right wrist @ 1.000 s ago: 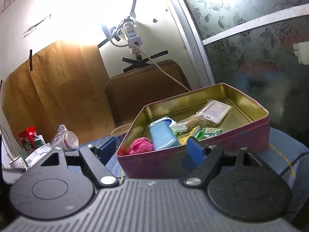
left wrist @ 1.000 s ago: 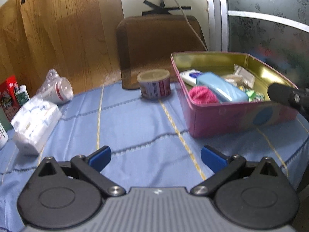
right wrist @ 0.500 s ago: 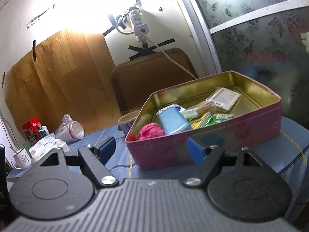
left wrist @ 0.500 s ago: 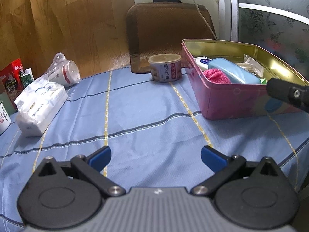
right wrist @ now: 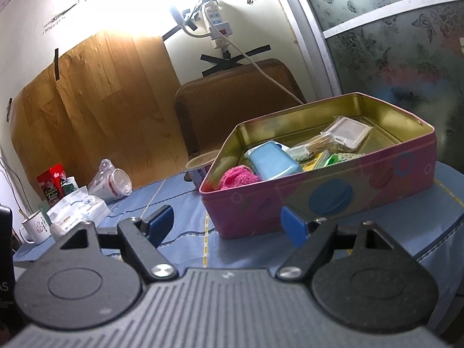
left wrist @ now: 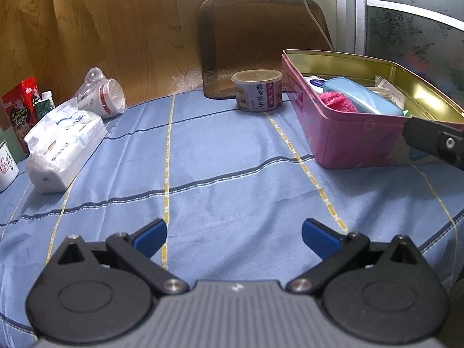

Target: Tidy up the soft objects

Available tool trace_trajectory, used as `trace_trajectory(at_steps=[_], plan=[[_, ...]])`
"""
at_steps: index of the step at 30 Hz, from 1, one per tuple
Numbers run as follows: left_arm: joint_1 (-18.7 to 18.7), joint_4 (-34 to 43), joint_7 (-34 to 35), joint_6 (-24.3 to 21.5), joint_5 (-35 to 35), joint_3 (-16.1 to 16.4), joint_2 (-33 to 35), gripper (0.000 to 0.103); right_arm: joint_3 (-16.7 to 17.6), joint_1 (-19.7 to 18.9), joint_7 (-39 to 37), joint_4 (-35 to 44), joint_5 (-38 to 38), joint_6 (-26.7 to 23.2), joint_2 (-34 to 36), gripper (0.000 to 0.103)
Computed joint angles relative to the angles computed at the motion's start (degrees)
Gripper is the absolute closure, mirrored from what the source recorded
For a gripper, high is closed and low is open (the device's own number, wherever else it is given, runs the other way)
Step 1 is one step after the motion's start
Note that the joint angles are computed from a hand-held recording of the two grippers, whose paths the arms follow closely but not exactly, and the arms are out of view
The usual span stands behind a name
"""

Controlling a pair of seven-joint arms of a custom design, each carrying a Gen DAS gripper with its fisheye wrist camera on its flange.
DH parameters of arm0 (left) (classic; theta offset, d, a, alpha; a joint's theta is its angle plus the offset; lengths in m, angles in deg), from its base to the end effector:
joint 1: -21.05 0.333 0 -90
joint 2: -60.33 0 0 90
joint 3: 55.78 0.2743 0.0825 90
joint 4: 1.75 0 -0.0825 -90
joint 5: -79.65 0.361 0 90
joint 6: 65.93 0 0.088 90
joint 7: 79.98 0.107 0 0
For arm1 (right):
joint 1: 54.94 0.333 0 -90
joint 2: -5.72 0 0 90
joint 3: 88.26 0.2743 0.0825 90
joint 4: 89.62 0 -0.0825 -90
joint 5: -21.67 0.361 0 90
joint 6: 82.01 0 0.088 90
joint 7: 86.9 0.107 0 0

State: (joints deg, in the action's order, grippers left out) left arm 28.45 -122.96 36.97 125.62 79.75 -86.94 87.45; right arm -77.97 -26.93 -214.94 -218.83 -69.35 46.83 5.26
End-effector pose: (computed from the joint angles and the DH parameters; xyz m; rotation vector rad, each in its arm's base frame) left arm 0.5563 -0.2224 0.2951 -1.0264 2.3072 -0.9517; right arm 0.4252 0.3000 0.3618 -0.9144 1.8986 -0.9954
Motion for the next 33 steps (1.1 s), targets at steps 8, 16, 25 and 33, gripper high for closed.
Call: trace_trajectory(at_steps=[8, 16, 25, 33], plan=[[-0.18, -0.20, -0.59, 1.20, 0.73, 0.24, 0.13, 0.000, 0.75, 1.28, -1.16, 0.52, -0.19, -5.36, 0.76, 0.020], [0.02, -0.07, -1.52, 1.18, 1.55, 0.23, 0.26, 0.000, 0.10, 1.43, -1.07, 0.80, 0.34, -4.65, 1.28, 0.019], [0.52, -0.35, -1.90, 1.55, 2.59, -0.08, 0.27, 0.000, 0.30, 1.54, 0.24, 0.16, 0.40, -5.99, 0.80, 0.019], [1.53, -1.03, -2.99, 2.73, 4.36, -0.91, 0.18, 0.000, 0.62, 1.99, 0.90, 0.26, 0.33, -7.50, 0.99, 0.018]])
